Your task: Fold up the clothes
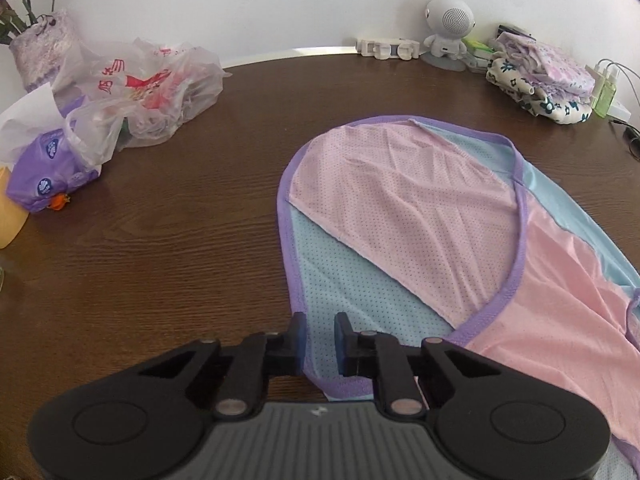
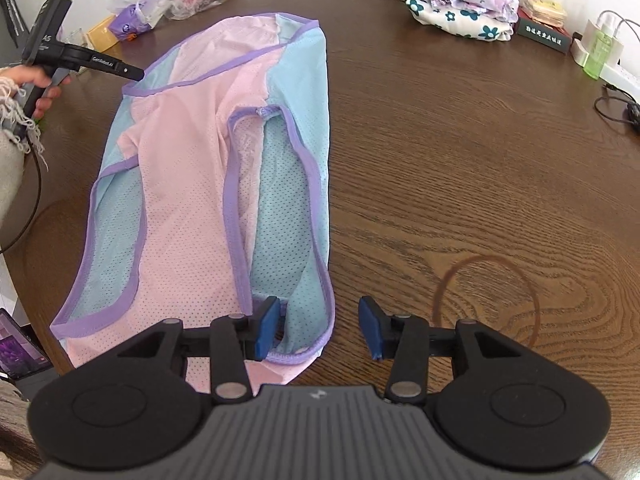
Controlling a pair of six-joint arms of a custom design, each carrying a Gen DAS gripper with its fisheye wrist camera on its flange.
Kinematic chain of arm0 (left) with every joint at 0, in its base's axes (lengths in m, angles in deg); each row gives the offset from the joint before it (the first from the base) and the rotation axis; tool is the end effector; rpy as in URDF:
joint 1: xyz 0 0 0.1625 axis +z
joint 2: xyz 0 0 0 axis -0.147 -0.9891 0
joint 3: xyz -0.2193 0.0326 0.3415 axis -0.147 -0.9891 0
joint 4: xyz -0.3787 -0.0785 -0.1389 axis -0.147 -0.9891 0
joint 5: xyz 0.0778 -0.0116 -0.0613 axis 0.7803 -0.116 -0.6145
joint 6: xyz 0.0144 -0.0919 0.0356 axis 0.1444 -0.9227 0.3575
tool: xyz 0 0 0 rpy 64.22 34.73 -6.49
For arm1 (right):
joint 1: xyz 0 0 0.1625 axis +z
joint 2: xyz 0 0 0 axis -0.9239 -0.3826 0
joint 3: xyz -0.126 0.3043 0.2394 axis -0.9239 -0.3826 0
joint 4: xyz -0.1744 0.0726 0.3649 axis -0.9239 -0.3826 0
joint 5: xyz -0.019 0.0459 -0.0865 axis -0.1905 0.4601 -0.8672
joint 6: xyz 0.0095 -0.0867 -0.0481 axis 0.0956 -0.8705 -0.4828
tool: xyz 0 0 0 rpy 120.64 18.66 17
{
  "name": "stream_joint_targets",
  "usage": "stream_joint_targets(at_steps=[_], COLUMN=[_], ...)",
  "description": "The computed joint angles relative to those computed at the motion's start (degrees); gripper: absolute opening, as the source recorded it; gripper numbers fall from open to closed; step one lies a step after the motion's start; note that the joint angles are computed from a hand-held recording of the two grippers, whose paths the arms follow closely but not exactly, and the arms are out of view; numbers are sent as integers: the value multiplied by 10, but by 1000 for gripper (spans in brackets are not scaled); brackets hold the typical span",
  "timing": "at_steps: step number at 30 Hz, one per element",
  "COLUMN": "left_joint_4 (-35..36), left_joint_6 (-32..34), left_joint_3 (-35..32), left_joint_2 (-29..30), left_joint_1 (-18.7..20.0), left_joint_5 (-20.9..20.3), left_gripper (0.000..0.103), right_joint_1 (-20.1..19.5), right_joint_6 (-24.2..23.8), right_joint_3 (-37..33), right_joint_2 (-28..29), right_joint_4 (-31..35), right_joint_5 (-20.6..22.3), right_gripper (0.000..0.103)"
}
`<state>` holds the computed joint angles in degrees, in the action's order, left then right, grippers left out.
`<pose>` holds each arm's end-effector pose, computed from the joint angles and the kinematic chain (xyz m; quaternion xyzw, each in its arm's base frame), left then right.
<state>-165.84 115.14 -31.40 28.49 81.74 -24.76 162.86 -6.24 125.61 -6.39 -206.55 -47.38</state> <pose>-0.0581 -0.8717 0.2115 0.2850 0.8772 -0.1834 0.3401 0.1420 -0.6703 0.1136 0.1362 -0.9239 0.1889 0.3037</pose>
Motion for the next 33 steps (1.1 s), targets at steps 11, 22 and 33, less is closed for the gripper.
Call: stream_joint_targets(at_steps=[11,22,33], left_joint_4=[-70,-136,2], left_joint_6=[109,188,14], left_joint_3=[104,492,630], left_joint_2=[-29,-198,-283], left_joint_1=[-30,-127,-211], left_joint_5=[94,163,65], left_gripper=[0,0,0], right_joint_1=[3,-46,-103], right_joint_6=[-68,-150,-222], right_joint_3=[10,38,-44], right_joint_2=[-7,-85,-88], right_joint_4=[-7,17,38], right_joint_5=[-26,-87,-93], right_gripper=[5,6,8])
